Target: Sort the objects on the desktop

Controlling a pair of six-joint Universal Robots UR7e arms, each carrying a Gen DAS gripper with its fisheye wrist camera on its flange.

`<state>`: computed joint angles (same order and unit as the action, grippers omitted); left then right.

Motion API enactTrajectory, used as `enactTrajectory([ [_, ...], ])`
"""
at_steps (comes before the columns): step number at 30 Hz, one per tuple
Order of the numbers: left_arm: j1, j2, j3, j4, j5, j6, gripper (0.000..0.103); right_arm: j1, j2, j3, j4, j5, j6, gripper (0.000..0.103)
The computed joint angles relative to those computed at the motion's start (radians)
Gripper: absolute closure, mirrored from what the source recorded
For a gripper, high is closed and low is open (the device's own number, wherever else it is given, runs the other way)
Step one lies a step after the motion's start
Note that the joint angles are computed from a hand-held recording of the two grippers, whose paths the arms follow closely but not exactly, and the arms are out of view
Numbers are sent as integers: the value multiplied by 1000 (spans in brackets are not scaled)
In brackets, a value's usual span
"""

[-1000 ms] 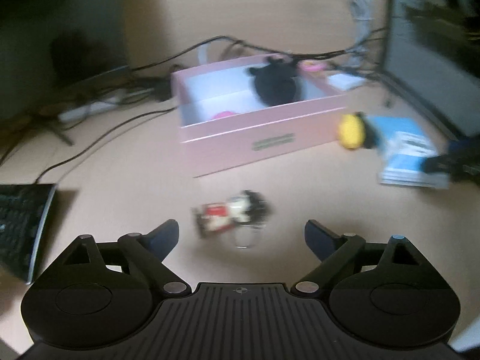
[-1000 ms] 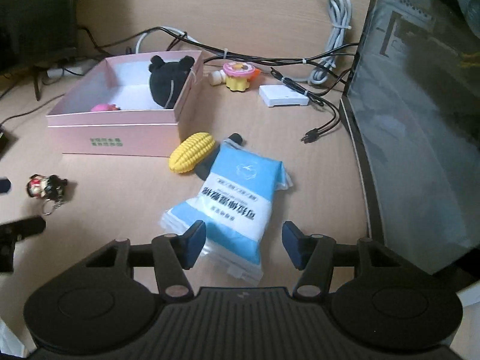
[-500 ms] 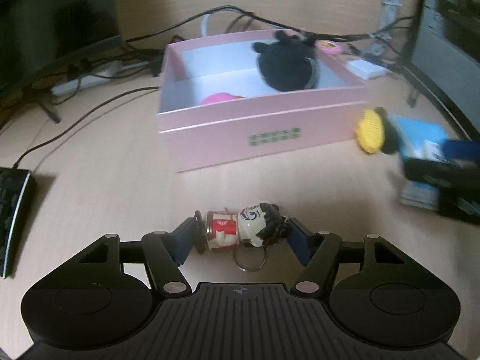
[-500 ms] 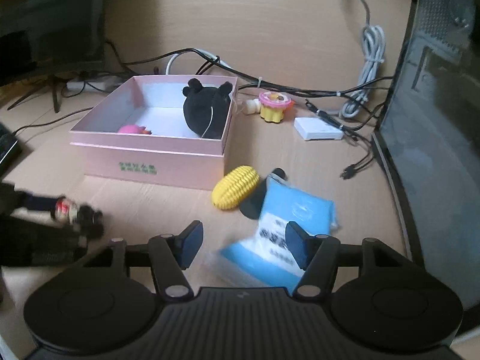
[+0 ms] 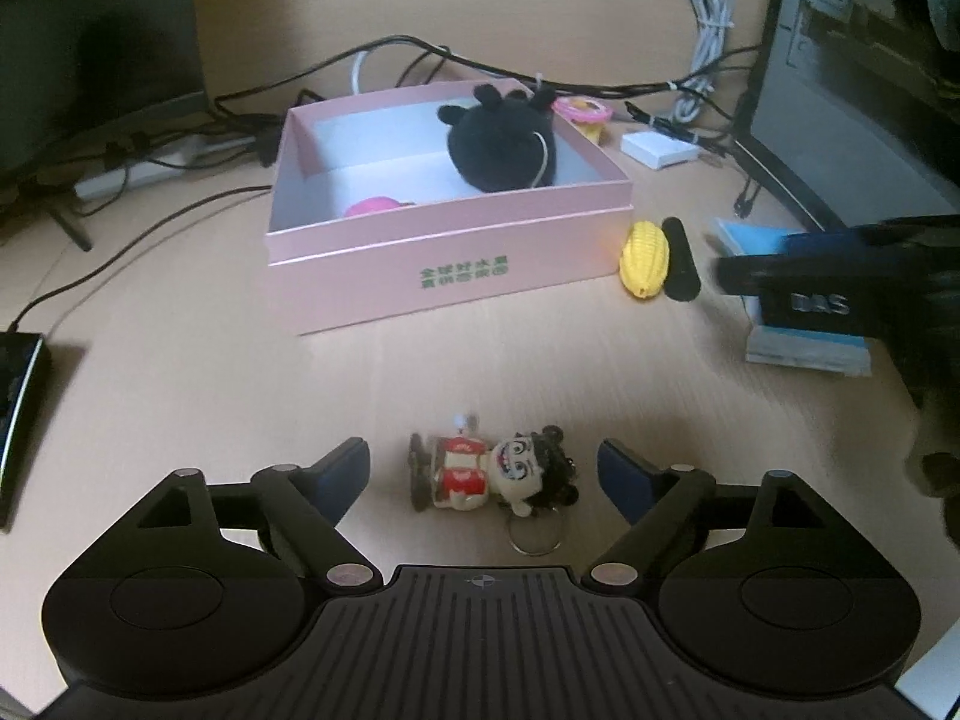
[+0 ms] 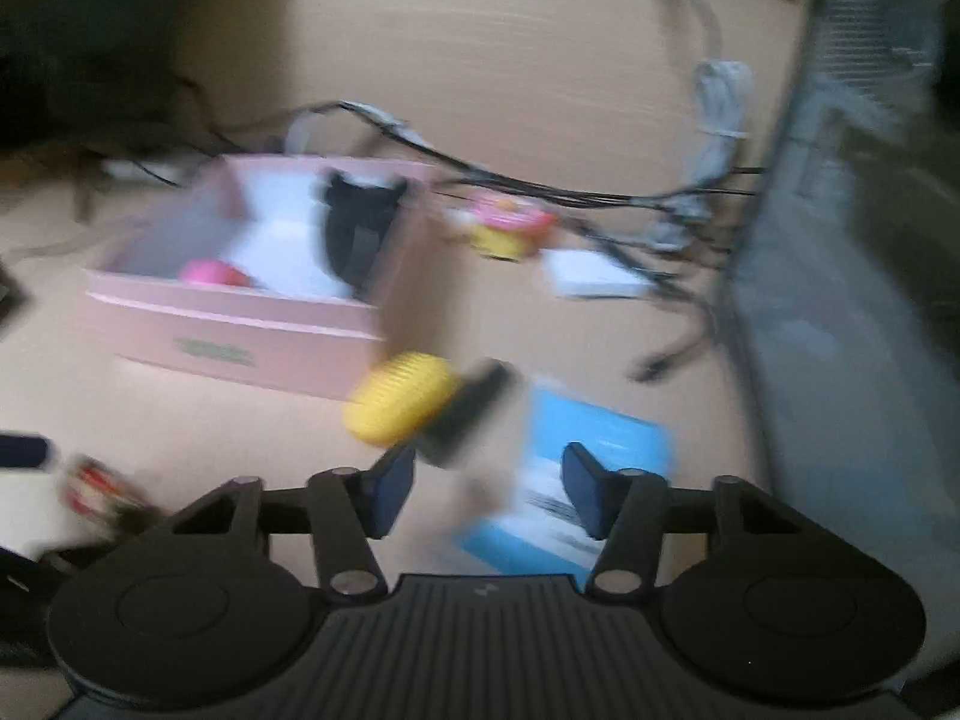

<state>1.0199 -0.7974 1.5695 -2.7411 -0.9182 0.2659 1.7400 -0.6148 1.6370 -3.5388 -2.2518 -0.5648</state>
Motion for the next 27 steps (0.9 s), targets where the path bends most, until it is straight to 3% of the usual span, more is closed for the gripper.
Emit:
enactTrajectory([
  [4,-2,-10,11,7,15,-9,12,5,100,-121,-17,-15,-66,54],
  [7,0,-19,24,7,29,-15,9,-3,156,-213,40,-49,-89,54],
  [9,2,-23,29,10,41,-24,9,-3,179,-239,29,-71,-143,63],
  [10,4,-24,29,13,46,-30,9,0,177,-236,32,-77,-158,74],
  [15,13,-34,28,35,32,-33,9,0,43,-70,159,-3,-31,75],
  [19,15,-42,35,53,9,-13,9,-6,-66,81,229,90,-18,75],
  [21,14,-40,36,59,4,-6,8,-2,-80,120,199,79,-30,75],
  [23,13,-39,37,59,-2,2,8,-1,-81,133,159,49,-31,67],
  [27,8,-41,44,51,-6,17,8,5,-51,111,43,-78,-24,63],
])
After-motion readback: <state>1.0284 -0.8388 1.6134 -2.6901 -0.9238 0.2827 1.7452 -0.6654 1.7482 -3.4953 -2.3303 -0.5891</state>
